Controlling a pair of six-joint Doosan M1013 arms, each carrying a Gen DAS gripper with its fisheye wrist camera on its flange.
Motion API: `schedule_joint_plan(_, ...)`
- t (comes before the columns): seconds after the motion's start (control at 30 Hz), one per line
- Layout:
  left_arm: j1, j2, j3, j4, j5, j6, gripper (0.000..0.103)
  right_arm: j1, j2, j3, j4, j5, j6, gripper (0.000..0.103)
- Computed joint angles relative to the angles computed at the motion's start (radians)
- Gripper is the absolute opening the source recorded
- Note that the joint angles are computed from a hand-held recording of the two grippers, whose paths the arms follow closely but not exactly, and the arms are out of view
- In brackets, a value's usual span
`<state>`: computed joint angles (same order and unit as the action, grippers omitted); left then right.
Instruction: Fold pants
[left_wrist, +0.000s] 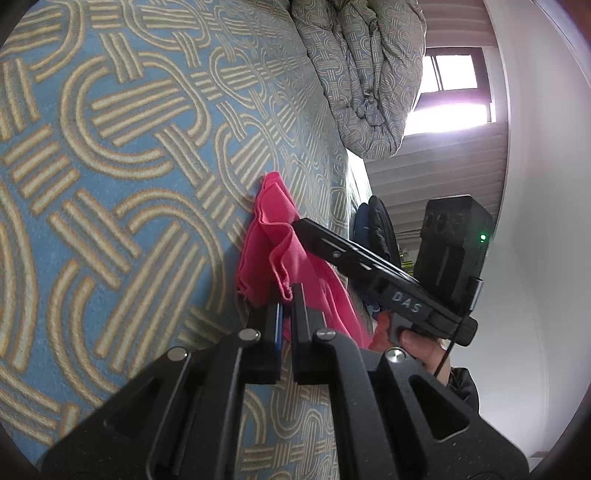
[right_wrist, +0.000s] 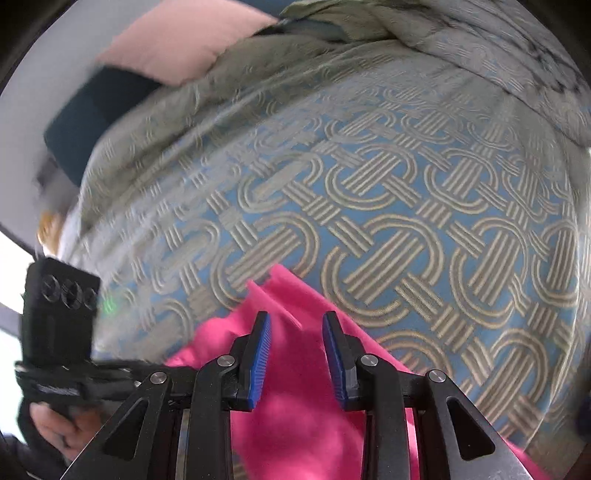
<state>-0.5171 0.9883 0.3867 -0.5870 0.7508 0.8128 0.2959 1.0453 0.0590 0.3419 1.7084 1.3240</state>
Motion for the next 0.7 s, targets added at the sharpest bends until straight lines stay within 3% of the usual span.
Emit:
schedule_joint_plan(0.1,-0.001,-0.033,0.068,-0.028,-0.03,0.036,0.004,0.0,0.004,-0.001,-0.004,0.012,-0.016,0.03)
schedule_joint_plan(0.2,-0.001,-0.038,0.079,-0.04,-0.039,0.042,0.004,0.001,-0.027,0.065,-0.01,-0.029,-0.035,0.026)
schedule_joint_plan(0.23,-0.001,-0.041,0.086,-0.045,-0.043,0.046,0.004,0.002,-0.039,0.09,-0.024,-0.046,-0.041,0.012)
schedule_joint_plan(0.27,0.0,-0.046,0.097,-0.053,-0.05,0.052,0.004,0.005,-0.041,0.091,-0.038,-0.055,-0.042,0.003)
schedule_joint_plan(0.47,0.001,-0.065,0.141,-0.086,-0.081,0.083,0.004,0.014,-0.136,0.263,-0.062,-0.183,-0.083,0.001)
schedule_joint_plan(0.7,0.001,-0.055,0.121,-0.075,-0.081,0.066,0.004,0.01,-0.129,0.237,-0.065,-0.214,-0.041,0.001)
